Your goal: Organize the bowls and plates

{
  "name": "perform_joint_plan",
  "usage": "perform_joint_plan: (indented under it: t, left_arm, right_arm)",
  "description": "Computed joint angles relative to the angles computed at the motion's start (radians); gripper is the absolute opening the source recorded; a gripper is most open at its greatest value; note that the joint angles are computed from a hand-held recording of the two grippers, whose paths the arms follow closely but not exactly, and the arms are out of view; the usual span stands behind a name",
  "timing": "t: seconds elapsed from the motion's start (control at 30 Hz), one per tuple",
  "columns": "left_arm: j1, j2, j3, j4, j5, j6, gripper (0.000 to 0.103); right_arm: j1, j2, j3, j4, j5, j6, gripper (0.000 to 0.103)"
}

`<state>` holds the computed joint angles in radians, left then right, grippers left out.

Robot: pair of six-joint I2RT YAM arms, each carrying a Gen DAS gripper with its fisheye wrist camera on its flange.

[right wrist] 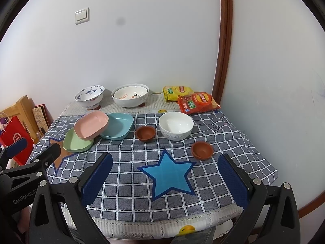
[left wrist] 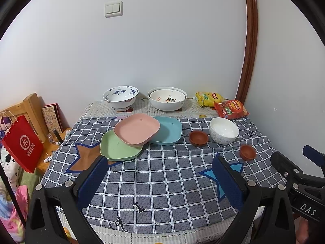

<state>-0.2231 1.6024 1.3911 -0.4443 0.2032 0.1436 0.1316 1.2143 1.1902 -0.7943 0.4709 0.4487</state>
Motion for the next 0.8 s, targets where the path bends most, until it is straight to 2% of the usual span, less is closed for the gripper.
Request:
perform_joint_plan:
  t: [0.8]
  left_arm:
    - [-0.001, -0.003, -0.009, 0.016, -0.004, 0.001, 0.103]
  right_arm:
    - [0.018, -0.010, -0.012, 0.006, 0.019, 0.011, 0.102]
